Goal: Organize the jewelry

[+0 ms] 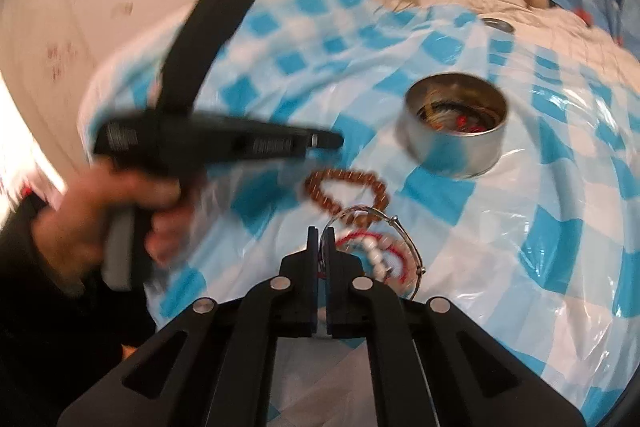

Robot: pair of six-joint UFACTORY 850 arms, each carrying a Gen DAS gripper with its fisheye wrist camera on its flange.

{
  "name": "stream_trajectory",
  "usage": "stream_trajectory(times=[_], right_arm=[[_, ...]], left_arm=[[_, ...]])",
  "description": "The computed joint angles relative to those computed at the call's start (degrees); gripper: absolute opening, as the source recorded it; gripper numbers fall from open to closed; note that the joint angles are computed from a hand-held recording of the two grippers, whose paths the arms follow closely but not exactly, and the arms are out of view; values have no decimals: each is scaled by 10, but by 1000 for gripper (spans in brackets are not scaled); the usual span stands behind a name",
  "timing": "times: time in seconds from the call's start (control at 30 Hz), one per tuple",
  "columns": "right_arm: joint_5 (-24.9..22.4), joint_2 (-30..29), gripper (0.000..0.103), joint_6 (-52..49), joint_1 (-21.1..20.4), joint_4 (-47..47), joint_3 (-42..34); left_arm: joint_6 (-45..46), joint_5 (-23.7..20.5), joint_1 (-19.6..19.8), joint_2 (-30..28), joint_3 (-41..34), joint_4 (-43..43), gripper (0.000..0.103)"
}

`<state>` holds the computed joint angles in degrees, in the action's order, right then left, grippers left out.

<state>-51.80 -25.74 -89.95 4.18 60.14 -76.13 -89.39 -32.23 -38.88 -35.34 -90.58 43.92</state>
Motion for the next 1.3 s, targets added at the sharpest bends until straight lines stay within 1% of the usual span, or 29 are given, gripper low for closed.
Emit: stream_trajectory(times=[0.03, 0.07, 0.1, 0.17, 0.23, 0.3, 0.33, 0.4, 0.43, 0.47, 0.5, 0.53, 0.57, 0.6, 0.67, 0.8, 0.83, 0.87, 0.9, 0.93, 0.97, 1.03, 1.1, 1.13, 1.17, 1.2, 1.23, 1.27, 1.3], right_arm=[[-8, -4, 3, 7, -5, 11, -6], [-11, -5, 3, 12, -8, 22, -8], [-13, -7, 3, 16, -13, 36, -11], [-8, -5, 3, 14, -20, 63, -12], [-33, -13, 3, 26, -32, 87, -22], [-43, -19, 3, 39, -40, 103, -31], [-65, -30, 3, 62, -45, 102, -44], [-90, -45, 4, 94, -53, 103, -59], [-108, -56, 4, 117, -56, 100, -71], [-119, -64, 4, 133, -58, 93, -79], [-127, -72, 4, 153, -58, 83, -88], [-127, -76, 4, 164, -57, 79, -92], [-133, -81, 4, 173, -58, 77, -97], [-138, -85, 4, 183, -59, 78, -99], [-134, -84, 5, 183, -60, 83, -97], [-159, -89, 5, 180, -67, 109, -99], [-151, -87, 5, 180, -66, 105, -97], [-132, -82, 5, 179, -63, 97, -94], [-105, -76, 14, 180, -58, 83, -89], [-90, -74, 27, 185, -55, 71, -87], [-78, -71, 49, 185, -53, 69, -83], [-51, -60, 50, 170, -48, 63, -70], [-24, -50, 50, 153, -38, 41, -61], [-16, -46, 50, 145, -35, 37, -57], [-4, -41, 50, 138, -33, 35, -51], [23, -34, 50, 130, -29, 30, -43], [33, -32, 50, 131, -27, 28, -41], [34, -34, 50, 138, -27, 23, -42], [28, -41, 50, 149, -28, 20, -48]], left_arm=[[-3, -10, -2, -6, -6, 7, 48], [-8, -15, -3, -9, -9, 17, 58], [-4, -19, -5, -16, -16, 24, 58], [38, -33, -5, -30, -33, -1, 59], [62, -51, -9, -42, -48, -6, 59], [83, -65, -12, -48, -58, -9, 59], [87, -68, -13, -49, -60, -9, 59], [103, -74, -14, -52, -65, -17, 59], [116, -78, -15, -54, -69, -24, 56], [125, -74, -15, -53, -68, -31, 41], [142, -64, -13, -52, -68, -48, 30], [161, -56, -13, -51, -71, -65, 12], [170, -66, -16, -54, -78, -66, 0], [178, -72, -19, -55, -81, -63, 0], [172, -37, -17, -40, -64, -69, 0], [111, 24, -11, -6, -22, -46, 0], [91, 30, -10, 0, -14, -35, 0], [80, 27, -8, 0, -13, -28, 0], [74, 25, -7, 1, -12, -27, 0], [76, 25, -5, 0, -11, -36, 0], [77, 23, -3, -2, -11, -45, 0], [88, 25, 1, -5, -11, -69, 1], [102, 47, 5, -2, -6, -90, 3], [130, 81, 9, 1, 1, -126, 7], [155, 100, 11, 2, 3, -155, 11], [174, 109, 12, 1, 3, -176, 14], [200, 113, 11, -4, -3, -200, 21], [219, 113, 10, -9, -8, -218, 27], [245, 110, 9, -17, -18, -241, 29]])
